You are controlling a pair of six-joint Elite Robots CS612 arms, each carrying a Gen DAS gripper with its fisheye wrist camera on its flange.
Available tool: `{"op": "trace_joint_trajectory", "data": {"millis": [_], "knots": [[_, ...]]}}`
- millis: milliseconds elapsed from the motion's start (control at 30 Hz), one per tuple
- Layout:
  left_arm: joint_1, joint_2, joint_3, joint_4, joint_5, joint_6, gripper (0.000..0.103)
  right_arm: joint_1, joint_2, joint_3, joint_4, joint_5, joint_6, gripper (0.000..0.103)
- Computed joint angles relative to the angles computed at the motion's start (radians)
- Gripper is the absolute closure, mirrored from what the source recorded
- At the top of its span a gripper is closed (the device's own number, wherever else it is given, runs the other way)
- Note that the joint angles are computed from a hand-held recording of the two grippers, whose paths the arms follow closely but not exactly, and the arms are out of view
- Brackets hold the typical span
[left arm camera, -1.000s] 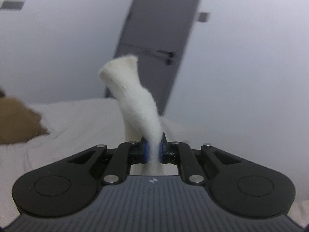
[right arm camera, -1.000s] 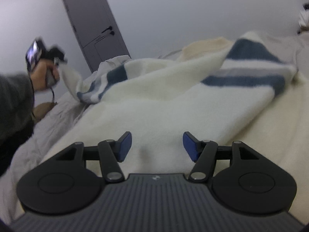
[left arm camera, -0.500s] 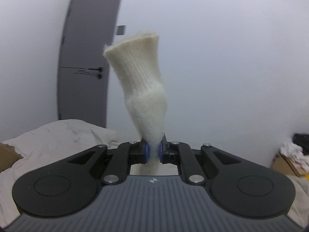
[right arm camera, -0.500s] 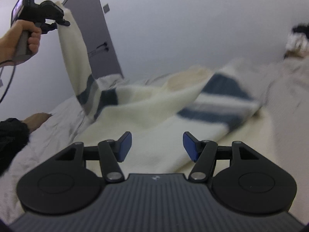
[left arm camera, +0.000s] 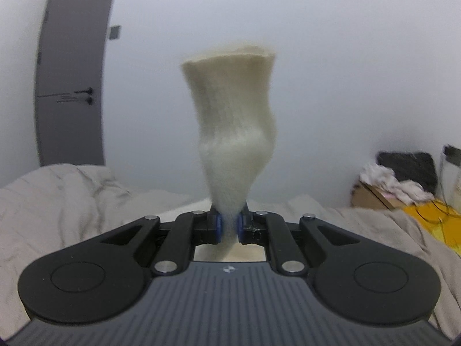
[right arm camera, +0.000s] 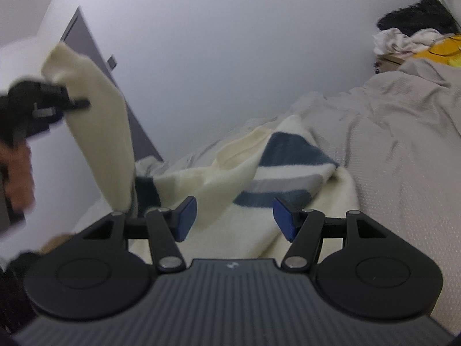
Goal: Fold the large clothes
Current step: 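Lay the lifted sleeve across the sweater body and open the left tool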
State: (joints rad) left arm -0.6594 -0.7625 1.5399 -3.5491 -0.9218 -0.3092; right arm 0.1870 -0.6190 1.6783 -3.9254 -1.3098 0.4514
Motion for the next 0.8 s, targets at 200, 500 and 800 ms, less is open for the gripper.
{"op": "trace_joint_trajectory", "data": {"millis": [200, 500, 800], "knots": [[-0.034, 0.025, 0.022, 0.003, -0.075, -0.012, 0.091, -0.001, -0.010, 0.012, 0.050, -0.045, -0.038, 0.041], [-0.021, 0.125, -0.002, 0.025, -0.285, -0.091, 0.091, -0.012, -0.016, 0.011, 0.076, -0.110, 0.001, 0.041], [0.024, 0.188, -0.009, -0.002, -0.502, -0.226, 0.086, -0.006, 0.022, -0.041, 0.085, -0.222, 0.010, 0.041]]}}
